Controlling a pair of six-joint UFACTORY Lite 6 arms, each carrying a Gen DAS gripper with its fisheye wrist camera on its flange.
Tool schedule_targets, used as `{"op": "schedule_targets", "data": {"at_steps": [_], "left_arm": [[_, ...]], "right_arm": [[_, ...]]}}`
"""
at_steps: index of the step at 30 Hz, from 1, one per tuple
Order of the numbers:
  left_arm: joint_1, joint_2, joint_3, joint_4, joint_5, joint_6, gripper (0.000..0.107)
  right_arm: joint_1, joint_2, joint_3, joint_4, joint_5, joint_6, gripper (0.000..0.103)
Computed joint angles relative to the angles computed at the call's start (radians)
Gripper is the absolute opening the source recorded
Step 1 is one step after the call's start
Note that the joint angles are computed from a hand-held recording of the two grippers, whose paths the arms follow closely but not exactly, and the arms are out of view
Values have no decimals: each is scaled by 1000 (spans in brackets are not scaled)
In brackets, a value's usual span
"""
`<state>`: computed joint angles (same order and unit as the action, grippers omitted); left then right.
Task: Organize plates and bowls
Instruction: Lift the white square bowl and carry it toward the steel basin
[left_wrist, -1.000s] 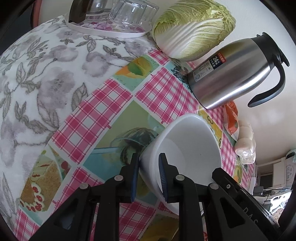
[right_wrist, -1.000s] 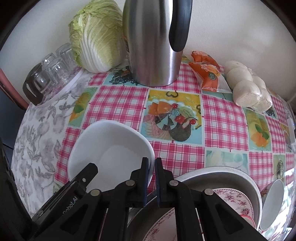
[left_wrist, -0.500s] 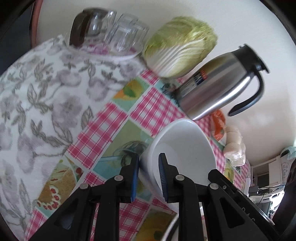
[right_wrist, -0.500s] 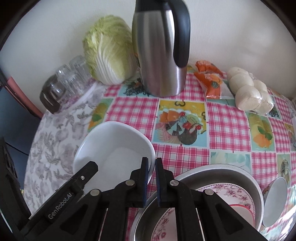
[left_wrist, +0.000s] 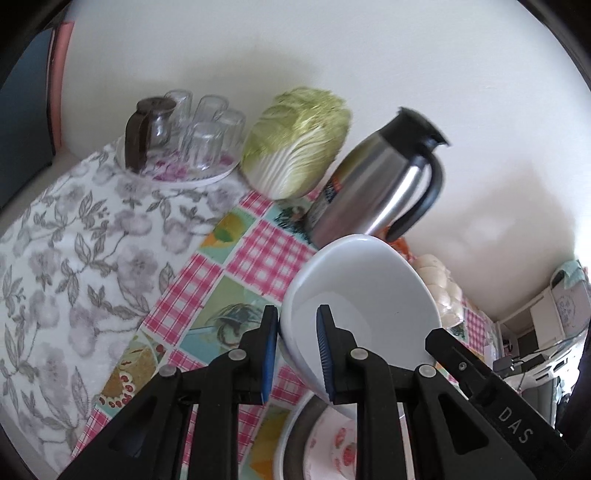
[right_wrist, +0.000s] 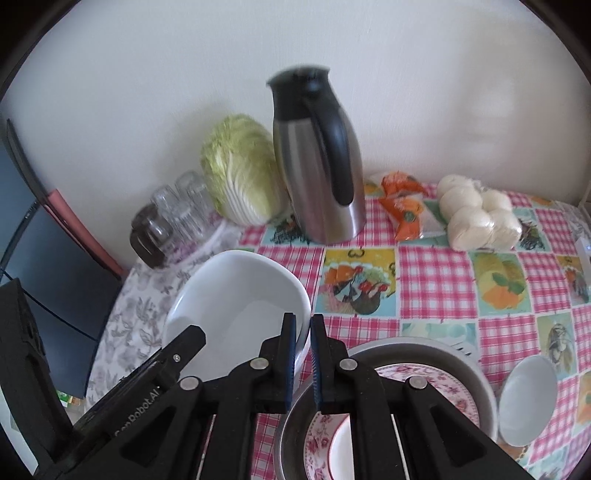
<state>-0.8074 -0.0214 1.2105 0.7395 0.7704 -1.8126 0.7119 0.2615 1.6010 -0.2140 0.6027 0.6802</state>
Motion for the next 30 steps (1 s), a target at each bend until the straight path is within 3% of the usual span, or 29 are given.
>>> {"op": "schedule_targets", "data": {"at_steps": [12,21,30], "left_arm": [[-178,116,194,57,156,-46,22],[-266,286,408,51,206,16,22],[-304,480,656,2,296,121,22]], "right_arm": [[-39,-322,-262,7,-52,-9,9],[-161,-578,-492,141,-101,-126,9],[-397,-720,-677,627,-119,-580,9]]}}
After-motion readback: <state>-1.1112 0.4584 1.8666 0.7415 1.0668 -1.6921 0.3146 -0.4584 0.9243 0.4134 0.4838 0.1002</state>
